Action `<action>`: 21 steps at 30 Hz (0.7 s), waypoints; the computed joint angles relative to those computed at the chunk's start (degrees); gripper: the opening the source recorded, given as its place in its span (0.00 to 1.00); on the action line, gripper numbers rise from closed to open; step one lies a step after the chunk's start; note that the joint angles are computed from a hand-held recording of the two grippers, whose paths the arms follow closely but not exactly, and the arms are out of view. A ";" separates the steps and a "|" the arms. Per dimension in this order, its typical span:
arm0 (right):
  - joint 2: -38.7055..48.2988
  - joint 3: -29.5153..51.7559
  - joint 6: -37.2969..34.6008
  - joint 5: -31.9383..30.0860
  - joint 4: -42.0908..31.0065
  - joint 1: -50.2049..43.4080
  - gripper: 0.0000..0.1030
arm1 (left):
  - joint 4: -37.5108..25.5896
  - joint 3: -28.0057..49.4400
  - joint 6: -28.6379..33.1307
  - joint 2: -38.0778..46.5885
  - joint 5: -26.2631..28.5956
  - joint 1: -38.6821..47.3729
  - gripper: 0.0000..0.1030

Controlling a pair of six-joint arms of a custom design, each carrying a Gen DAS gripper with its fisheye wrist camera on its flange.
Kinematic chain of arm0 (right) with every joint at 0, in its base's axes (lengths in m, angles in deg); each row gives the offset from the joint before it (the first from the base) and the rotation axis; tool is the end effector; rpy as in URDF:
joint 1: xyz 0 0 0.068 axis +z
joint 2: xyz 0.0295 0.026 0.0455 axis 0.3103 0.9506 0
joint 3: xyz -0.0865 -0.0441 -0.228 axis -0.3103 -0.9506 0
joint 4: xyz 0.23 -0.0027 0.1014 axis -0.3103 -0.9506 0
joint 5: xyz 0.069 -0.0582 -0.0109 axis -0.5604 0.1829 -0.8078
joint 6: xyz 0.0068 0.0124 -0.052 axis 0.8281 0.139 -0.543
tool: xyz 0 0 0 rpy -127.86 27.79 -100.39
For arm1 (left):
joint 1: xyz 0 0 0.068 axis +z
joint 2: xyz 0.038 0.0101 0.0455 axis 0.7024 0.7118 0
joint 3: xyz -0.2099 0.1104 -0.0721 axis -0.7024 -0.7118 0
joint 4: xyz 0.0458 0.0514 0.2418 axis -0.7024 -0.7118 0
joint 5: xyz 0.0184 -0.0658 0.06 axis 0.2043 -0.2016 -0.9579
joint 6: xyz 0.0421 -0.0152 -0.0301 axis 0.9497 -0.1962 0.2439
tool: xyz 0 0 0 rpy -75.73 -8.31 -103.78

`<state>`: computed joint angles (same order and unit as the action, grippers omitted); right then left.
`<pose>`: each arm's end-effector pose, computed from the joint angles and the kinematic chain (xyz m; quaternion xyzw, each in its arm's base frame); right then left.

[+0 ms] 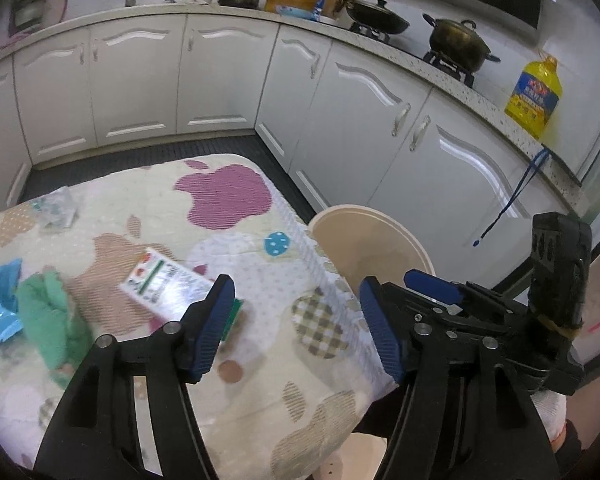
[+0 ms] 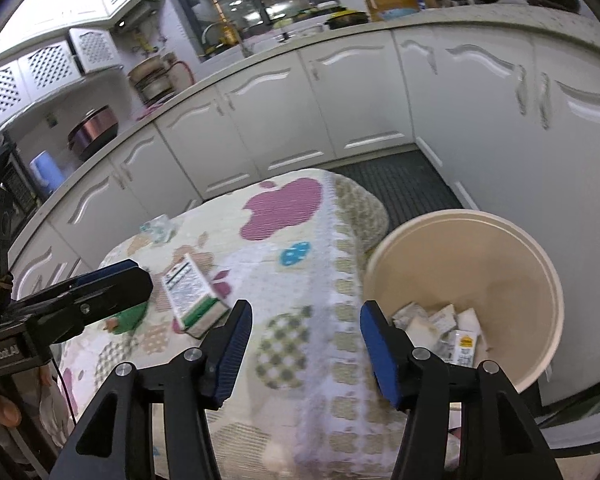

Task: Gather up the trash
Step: 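Move both tools back over the table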

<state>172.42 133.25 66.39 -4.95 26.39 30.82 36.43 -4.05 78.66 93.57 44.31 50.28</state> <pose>0.3488 0.0960 0.2091 -0.2293 0.8835 0.2457 0.3264 0.2792 0.0198 0.2396 -0.0907 0.9132 -0.1178 0.3793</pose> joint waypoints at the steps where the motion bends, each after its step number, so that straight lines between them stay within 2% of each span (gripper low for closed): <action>1: -0.20 -0.07 0.10 0.15 -0.05 0.80 0.53 | -0.38 -0.50 0.28 -0.96 0.54 1.01 0.63; 6: -0.23 0.24 0.26 0.58 -0.30 4.03 0.56 | -3.49 -2.63 2.68 -5.64 4.91 7.70 0.65; 12: 0.37 1.00 0.44 0.43 -0.40 7.67 0.57 | -11.03 -1.86 9.53 -7.71 14.49 22.56 0.66; 15: 1.23 1.89 0.52 0.77 -0.54 9.65 0.59 | -14.76 -0.11 13.73 -6.08 19.10 31.68 0.67; 17: 2.08 2.86 0.33 1.22 -0.71 11.31 0.61 | -16.35 1.17 16.23 -4.07 20.85 37.15 0.72; 21: 5.26 6.45 -1.67 2.85 -2.82 14.70 0.66 | -19.47 4.06 20.96 1.57 24.87 46.55 0.73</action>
